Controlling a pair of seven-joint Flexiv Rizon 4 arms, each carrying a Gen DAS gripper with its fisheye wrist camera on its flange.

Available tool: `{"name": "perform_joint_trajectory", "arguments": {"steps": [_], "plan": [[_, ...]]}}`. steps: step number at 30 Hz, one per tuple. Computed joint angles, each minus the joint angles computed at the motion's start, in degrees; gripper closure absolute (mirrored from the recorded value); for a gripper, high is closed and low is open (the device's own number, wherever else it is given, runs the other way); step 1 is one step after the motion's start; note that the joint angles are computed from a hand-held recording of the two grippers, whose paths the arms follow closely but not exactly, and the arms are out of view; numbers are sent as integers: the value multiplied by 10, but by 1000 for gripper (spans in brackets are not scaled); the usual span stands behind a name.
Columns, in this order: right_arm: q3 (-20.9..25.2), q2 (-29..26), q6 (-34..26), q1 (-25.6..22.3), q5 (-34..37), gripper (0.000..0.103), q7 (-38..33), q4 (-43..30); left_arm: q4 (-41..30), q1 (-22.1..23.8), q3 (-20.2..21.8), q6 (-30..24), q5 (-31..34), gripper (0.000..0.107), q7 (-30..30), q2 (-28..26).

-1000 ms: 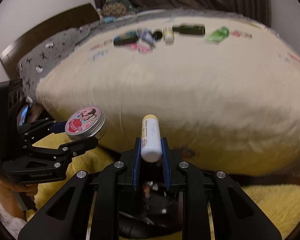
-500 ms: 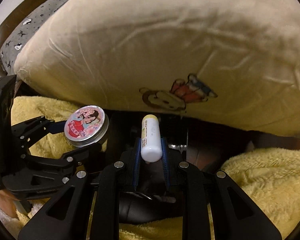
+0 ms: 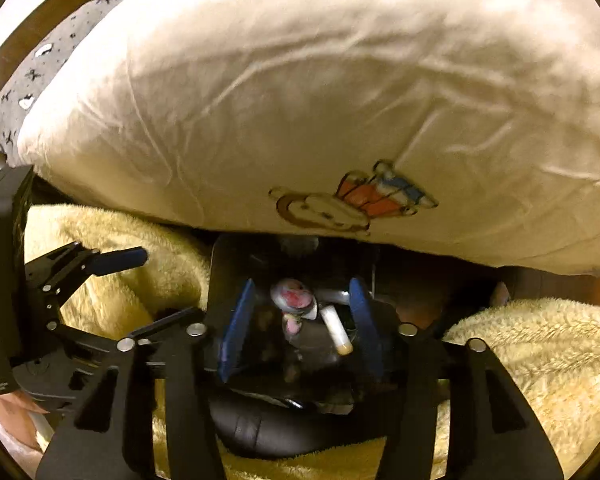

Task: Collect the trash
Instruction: 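Carry the tin and bottle down to the bin and open both tools, then raise both open tools back over the bed items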

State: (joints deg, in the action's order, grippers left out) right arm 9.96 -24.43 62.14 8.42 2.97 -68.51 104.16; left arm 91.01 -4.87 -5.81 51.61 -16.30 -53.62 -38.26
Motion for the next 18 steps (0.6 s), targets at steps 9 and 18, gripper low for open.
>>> {"name": "perform_joint_trajectory", "arguments": {"steps": [9,18], "plan": [[-84,43,106,29,-124,21,97,30,-11,29,-29,73,-56,18,38,30],[-128,3,105,10,-227,16,152,-64,-147,14,-9,84,-47,18,-10,-23]]}}
